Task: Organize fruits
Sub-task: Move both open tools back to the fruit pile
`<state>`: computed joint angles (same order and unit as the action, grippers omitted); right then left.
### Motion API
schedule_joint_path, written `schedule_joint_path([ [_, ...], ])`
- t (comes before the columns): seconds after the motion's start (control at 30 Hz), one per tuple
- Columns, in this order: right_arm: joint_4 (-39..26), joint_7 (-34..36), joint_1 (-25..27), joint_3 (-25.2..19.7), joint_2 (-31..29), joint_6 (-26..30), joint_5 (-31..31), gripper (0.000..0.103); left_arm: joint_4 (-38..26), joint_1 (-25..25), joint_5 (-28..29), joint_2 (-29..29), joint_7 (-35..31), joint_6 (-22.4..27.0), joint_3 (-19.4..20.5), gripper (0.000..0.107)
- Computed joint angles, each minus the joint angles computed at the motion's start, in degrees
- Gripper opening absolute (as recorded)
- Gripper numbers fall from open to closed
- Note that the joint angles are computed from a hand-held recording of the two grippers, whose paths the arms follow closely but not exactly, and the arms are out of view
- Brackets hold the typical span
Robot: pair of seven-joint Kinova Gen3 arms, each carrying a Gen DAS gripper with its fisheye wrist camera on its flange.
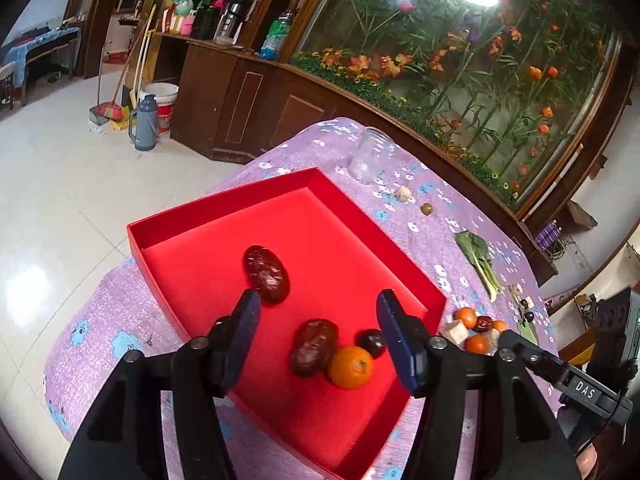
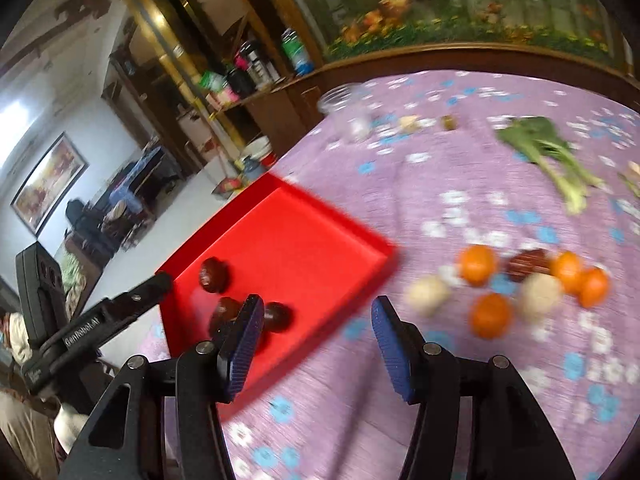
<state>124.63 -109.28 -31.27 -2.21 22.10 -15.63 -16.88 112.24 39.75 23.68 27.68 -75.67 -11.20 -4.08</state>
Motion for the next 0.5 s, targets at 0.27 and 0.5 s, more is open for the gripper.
schedule_joint_path([
  [0.27,15.0,3.3,0.2,3.8,-7.1,-7.5,-10.2,0.061,-2.9,6.8,1.2,0.2,-2.7,3.7,-3.7,0.064],
  [0.5,21.5,-1.8,8.7,-0.2,-7.5,-12.3,-5.7,0.061,-10.4,11.5,-4.9,3.5,-2.4,10.7,-4.1,0.064],
])
